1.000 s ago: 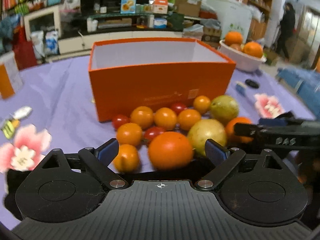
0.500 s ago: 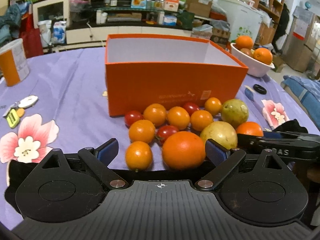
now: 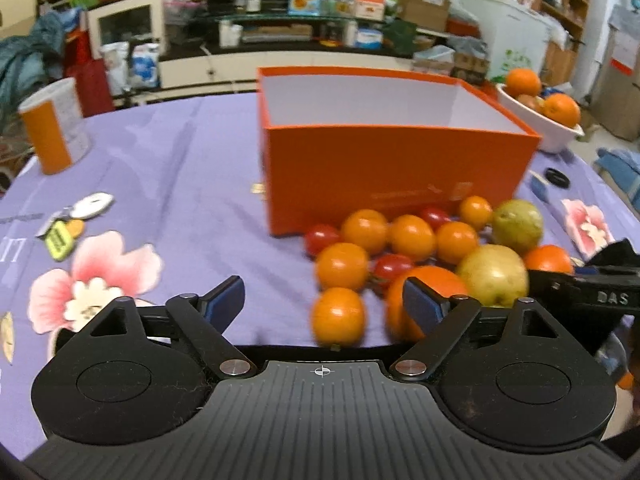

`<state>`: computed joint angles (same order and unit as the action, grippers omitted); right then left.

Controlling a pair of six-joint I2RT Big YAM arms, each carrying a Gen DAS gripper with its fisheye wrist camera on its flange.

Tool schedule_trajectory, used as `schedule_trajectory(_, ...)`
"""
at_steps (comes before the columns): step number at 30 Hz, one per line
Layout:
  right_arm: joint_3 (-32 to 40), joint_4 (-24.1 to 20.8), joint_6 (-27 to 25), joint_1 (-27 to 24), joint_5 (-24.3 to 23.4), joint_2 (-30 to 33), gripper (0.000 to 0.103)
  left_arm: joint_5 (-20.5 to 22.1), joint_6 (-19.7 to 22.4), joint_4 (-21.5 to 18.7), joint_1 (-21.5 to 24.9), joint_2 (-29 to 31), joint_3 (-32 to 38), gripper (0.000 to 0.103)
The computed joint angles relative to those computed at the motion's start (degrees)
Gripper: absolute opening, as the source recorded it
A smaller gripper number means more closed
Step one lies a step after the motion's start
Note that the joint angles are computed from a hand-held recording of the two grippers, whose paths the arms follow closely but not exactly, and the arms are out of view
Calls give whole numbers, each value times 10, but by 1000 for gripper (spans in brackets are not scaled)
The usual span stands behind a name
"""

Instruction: Organize fruits

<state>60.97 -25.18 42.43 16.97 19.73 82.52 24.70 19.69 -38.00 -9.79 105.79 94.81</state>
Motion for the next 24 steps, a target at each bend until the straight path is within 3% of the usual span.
schedule_trajectory(5,2,-2,-6,2,4,2,66,1,9,11,8,4,3,51)
schedule_trajectory(10,3,-4,-7,3,5,3,67,-21,79,-34,-7,14,7,40)
schedule_trajectory(15,6,-6,-9,3,6,5,67,-42,80,-13,-17,15,-4,37)
schedule_trajectory(24,6,-6,-11,3,8,5,67,-17,50,-57,-21,47,36,1)
